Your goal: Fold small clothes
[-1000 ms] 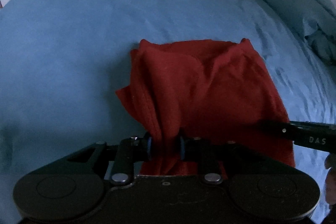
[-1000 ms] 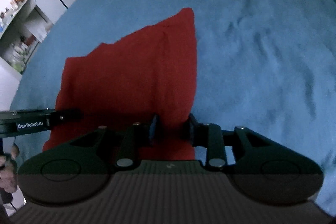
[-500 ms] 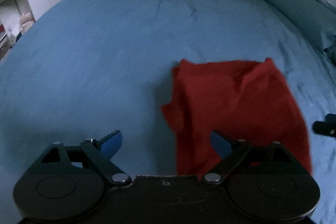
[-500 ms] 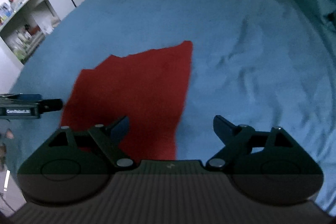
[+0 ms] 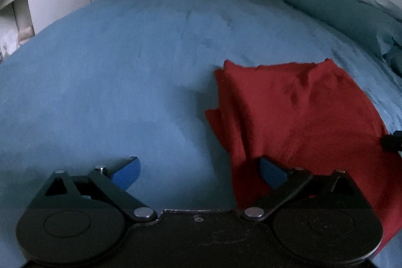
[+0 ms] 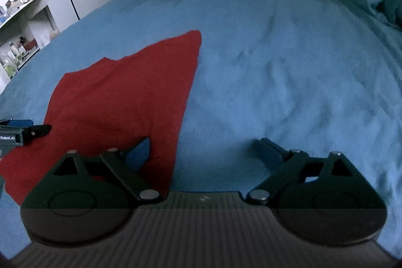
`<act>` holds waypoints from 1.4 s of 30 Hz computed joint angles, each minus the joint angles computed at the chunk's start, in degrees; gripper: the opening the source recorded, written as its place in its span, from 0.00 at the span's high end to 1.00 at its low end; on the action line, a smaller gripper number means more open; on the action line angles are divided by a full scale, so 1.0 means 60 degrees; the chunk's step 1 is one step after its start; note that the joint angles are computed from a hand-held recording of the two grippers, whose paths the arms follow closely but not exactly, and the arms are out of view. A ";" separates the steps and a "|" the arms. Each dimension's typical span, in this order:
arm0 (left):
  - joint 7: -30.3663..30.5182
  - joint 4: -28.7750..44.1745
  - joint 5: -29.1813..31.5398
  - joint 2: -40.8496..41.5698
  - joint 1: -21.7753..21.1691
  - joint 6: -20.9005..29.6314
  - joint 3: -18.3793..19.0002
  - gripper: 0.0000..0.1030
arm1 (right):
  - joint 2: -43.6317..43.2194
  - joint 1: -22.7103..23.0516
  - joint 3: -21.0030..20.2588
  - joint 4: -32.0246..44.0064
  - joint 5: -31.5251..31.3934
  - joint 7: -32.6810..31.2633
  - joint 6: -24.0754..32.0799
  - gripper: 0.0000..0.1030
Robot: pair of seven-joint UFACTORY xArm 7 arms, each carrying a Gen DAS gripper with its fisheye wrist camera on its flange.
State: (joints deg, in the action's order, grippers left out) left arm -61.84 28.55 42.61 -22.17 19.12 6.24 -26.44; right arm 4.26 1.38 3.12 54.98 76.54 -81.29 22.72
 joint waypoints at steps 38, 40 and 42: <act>0.1515 0.2163 -0.5516 -0.7675 -0.5548 1.1102 -0.1372 0.00 | -1.3613 -0.0370 -0.1098 -0.4849 -1.0571 1.0072 0.6031 0.00; 0.1470 0.2178 -0.5497 -0.7690 -0.5575 1.1099 -0.1393 0.00 | -1.3749 -0.0215 -0.1144 -0.4866 -1.0784 1.0321 0.6108 0.00; 0.1470 0.2153 -0.5451 -0.7757 -0.5618 1.1104 -0.1381 0.00 | -1.3827 -0.0076 -0.1146 -0.4850 -1.0917 1.0558 0.6145 0.00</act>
